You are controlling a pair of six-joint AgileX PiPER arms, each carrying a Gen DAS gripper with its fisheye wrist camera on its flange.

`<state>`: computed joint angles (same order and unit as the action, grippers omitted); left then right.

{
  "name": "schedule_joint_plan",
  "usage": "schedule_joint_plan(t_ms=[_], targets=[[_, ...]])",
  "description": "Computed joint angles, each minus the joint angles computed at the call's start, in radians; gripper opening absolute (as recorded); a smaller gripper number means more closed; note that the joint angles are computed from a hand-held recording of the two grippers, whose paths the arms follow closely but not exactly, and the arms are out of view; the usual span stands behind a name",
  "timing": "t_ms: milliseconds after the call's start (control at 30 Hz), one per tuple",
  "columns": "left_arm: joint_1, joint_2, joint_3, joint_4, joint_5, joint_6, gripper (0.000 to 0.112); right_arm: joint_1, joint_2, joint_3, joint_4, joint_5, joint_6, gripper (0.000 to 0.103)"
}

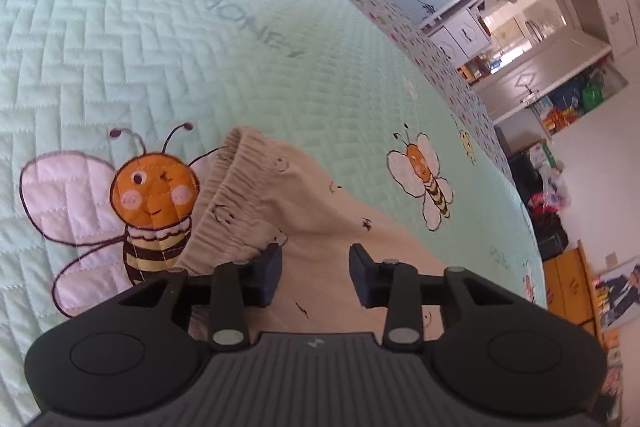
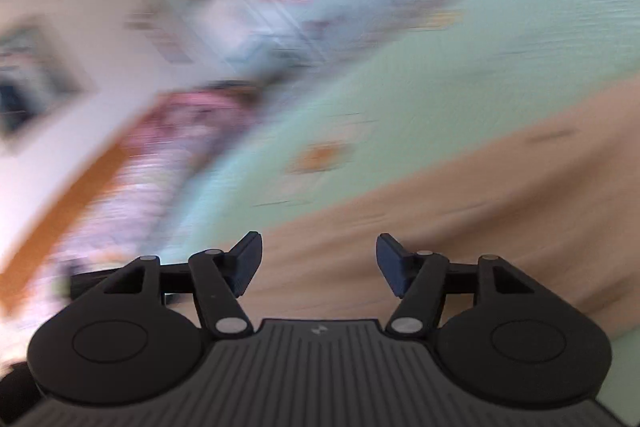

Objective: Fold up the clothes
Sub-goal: 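Open the left gripper and pull both grippers back from the pants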

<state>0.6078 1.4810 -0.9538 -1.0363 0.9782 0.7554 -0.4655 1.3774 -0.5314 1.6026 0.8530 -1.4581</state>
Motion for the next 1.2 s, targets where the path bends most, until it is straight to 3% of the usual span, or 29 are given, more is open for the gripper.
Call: schedule_joint_plan(t_ms=[67, 133, 167, 200, 267, 367, 467, 533, 567, 600, 700, 767, 833, 900, 1033, 1133, 1200], targets=[[-0.034, -0.008, -0.012, 0.027, -0.022, -0.04, 0.043, -0.162, 0.052, -0.044, -0.048, -0.007, 0.06, 0.027], [-0.06, -0.046, 0.0, 0.021, -0.033, -0.05, 0.044, -0.316, 0.034, -0.061, -0.089, 0.078, 0.103, 0.037], [-0.067, -0.068, 0.011, -0.004, -0.028, -0.034, 0.044, -0.368, 0.012, -0.067, -0.109, 0.13, 0.111, 0.051], [-0.07, -0.096, 0.029, -0.036, -0.015, -0.018, 0.044, -0.394, -0.003, -0.079, -0.139, 0.197, 0.109, 0.058], [-0.096, -0.151, 0.08, -0.117, 0.002, 0.009, 0.046, -0.351, -0.021, -0.129, -0.22, 0.253, 0.121, 0.059], [-0.208, -0.211, 0.175, -0.229, -0.025, 0.054, 0.048, -0.138, -0.011, -0.217, -0.307, 0.194, 0.106, 0.059], [-0.372, -0.219, 0.248, -0.31, -0.105, 0.106, 0.048, 0.066, 0.099, -0.33, -0.388, 0.142, 0.158, 0.057], [-0.463, -0.191, 0.273, -0.33, -0.177, 0.122, 0.048, 0.155, 0.193, -0.43, -0.456, 0.033, 0.237, 0.053], [-0.496, -0.175, 0.282, -0.334, -0.209, 0.119, 0.048, 0.191, 0.241, -0.486, -0.498, -0.03, 0.287, 0.044], [-0.516, -0.163, 0.288, -0.343, -0.232, 0.126, 0.048, 0.203, 0.281, -0.534, -0.526, -0.075, 0.337, 0.032], [-0.507, -0.153, 0.301, -0.377, -0.225, 0.182, 0.048, 0.132, 0.348, -0.62, -0.474, -0.127, 0.421, 0.035], [-0.484, -0.176, 0.313, -0.388, -0.2, 0.203, 0.048, 0.065, 0.291, -0.576, -0.393, -0.041, 0.32, 0.035], [-0.467, -0.219, 0.329, -0.395, -0.185, 0.216, 0.048, 0.008, 0.212, -0.496, -0.359, 0.06, 0.219, 0.042], [-0.471, -0.282, 0.356, -0.393, -0.188, 0.202, 0.048, 0.008, 0.131, -0.415, -0.408, 0.08, 0.151, 0.045], [-0.543, -0.401, 0.423, -0.405, -0.232, 0.168, 0.05, 0.168, 0.043, -0.358, -0.575, -0.165, 0.071, 0.044], [-0.659, -0.436, 0.456, -0.413, -0.318, 0.18, 0.051, 0.234, 0.078, -0.398, -0.69, -0.239, 0.05, 0.041], [-0.744, -0.42, 0.468, -0.444, -0.387, 0.234, 0.051, 0.283, 0.114, -0.438, -0.818, -0.276, 0.086, 0.034]])
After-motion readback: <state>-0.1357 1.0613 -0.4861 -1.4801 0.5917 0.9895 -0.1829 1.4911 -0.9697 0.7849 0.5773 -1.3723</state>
